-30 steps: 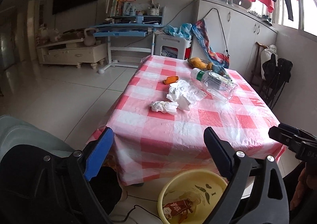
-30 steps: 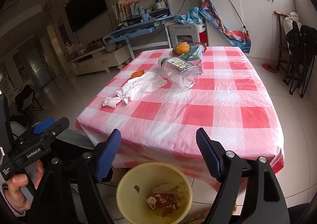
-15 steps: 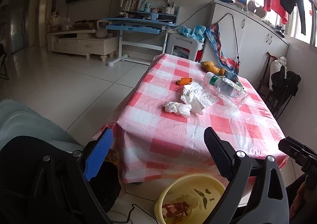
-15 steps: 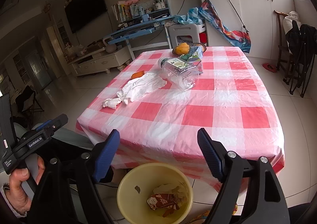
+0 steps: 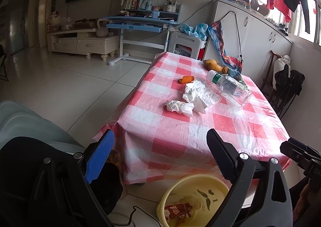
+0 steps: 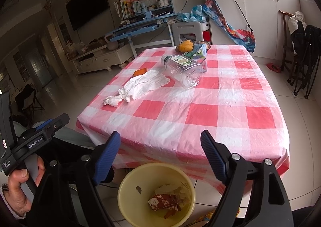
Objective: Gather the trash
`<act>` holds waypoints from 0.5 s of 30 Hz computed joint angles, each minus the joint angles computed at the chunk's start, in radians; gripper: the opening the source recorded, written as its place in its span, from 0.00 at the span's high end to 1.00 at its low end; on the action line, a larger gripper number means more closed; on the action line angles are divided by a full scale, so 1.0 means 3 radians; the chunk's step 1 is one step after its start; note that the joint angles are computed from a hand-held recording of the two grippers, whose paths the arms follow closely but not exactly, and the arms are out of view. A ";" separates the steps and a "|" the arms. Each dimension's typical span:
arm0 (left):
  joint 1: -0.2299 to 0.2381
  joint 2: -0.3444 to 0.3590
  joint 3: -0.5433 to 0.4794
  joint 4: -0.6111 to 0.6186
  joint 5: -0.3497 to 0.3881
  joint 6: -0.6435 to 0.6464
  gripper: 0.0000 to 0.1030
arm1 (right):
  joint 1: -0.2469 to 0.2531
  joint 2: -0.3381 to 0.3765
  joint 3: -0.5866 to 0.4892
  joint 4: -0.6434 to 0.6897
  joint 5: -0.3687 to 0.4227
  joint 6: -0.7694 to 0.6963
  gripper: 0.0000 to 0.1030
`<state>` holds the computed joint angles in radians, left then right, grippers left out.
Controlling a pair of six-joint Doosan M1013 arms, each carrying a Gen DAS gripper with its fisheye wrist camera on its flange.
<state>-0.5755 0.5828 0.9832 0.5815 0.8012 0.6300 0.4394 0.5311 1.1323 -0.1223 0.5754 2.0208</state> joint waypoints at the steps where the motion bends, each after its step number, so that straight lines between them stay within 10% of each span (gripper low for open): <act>1: 0.0000 0.0001 -0.0001 -0.0002 0.0001 0.0005 0.13 | 0.0000 0.0001 0.0000 0.0004 0.0001 -0.0002 0.24; 15: 0.0007 0.0005 0.0020 -0.0025 -0.0018 0.0028 0.13 | 0.0005 0.0009 -0.0006 0.0005 0.0019 -0.0019 0.21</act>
<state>-0.5735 0.5844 0.9892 0.5739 0.7957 0.6384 0.4410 0.5339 1.1305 -0.1207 0.5811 2.0151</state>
